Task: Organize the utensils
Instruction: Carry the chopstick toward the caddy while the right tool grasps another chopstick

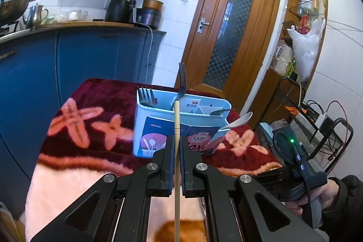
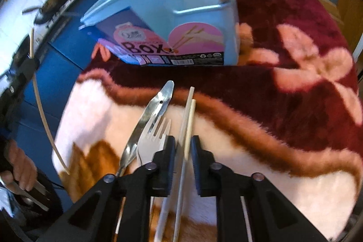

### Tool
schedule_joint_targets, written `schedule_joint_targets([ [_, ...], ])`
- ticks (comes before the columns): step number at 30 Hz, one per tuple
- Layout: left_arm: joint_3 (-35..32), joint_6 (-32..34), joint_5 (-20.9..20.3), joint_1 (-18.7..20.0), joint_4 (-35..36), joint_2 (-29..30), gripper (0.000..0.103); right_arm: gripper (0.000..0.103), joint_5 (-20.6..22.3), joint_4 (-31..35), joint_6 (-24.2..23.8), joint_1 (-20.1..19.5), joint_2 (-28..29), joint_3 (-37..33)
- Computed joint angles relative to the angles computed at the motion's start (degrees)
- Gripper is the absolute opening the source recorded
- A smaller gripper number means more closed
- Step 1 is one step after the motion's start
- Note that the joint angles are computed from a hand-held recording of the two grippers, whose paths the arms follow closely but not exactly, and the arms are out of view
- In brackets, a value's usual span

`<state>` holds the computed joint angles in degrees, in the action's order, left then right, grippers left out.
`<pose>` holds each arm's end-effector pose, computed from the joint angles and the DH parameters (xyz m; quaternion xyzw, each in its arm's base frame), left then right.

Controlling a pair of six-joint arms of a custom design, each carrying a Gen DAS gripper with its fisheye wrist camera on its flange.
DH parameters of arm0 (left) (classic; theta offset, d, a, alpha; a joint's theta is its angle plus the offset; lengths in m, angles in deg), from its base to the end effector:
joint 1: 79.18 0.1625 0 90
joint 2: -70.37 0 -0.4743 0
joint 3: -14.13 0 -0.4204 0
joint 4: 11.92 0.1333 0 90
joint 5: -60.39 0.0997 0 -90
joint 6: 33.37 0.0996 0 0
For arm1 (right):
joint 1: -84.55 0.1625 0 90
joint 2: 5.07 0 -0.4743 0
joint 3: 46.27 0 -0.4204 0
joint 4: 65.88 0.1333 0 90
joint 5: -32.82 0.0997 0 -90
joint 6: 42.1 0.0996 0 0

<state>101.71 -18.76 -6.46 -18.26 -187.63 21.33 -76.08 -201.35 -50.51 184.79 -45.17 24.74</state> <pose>-0.2258 -0.7608 0.2696 0.2596 0.8632 -0.4120 0.1331 0.2494 -0.8123 0.1859 0.1380 -0.9689 0.1276 0.1608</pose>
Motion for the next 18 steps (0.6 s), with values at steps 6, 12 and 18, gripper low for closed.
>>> schedule_joint_targets([
  [6, 0.2, 0.0, 0.5, -0.4, -0.8, -0.1, 0.004, 0.008, 2.2, -5.1, -1.4, -0.1, -2.2, 3.7],
  [12, 0.7, -0.1, 0.8, -0.9, -1.3, -0.4, 0.004, 0.008, 2.4, -14.0, -5.3, 1.3, -4.1, 8.1],
  [18, 0.6, 0.6, 1.0, -1.4, -3.3, -0.3, 0.004, 0.008, 2.5, -18.4, -8.2, 2.0, -4.6, 9.5],
])
